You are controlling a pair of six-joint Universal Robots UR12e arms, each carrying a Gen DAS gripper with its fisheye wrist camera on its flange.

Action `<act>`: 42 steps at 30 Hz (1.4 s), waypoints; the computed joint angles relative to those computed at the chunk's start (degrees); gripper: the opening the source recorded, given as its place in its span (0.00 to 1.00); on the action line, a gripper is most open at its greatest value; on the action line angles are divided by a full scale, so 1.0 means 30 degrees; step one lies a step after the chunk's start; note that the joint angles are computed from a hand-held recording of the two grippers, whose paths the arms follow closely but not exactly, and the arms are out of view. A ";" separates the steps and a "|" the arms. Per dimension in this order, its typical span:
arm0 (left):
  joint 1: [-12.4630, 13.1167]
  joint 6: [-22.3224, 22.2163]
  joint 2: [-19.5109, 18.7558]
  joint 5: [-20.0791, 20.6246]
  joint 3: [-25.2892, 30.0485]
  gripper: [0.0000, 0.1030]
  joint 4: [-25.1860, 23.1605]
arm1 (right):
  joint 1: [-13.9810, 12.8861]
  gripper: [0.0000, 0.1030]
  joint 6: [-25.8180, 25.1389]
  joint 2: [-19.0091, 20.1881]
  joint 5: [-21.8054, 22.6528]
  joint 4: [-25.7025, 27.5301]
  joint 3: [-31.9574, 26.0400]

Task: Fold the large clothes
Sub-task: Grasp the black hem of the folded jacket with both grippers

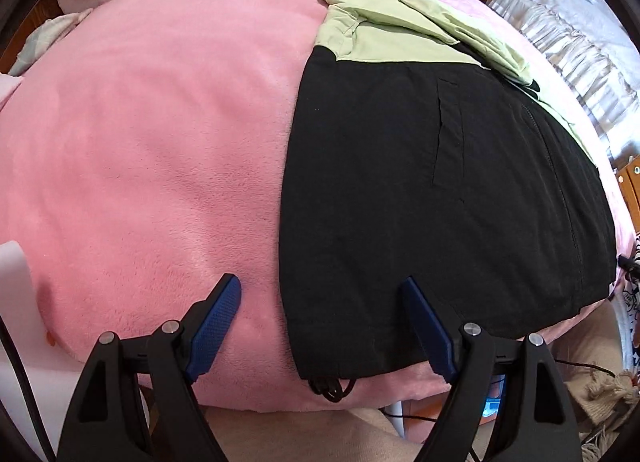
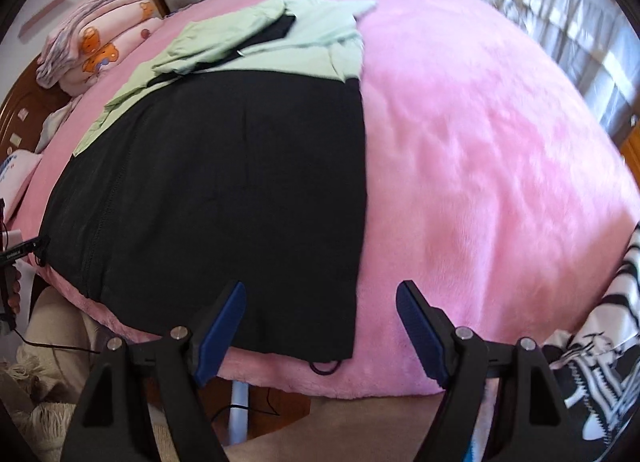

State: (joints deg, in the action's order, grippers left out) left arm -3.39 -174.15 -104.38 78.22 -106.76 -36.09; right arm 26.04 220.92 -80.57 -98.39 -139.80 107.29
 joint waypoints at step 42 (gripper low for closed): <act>0.0138 -0.4594 -0.0907 -0.4337 0.1572 0.08 -0.2362 | -0.0547 0.17 -0.0286 0.0508 0.2741 -0.2016 -0.0197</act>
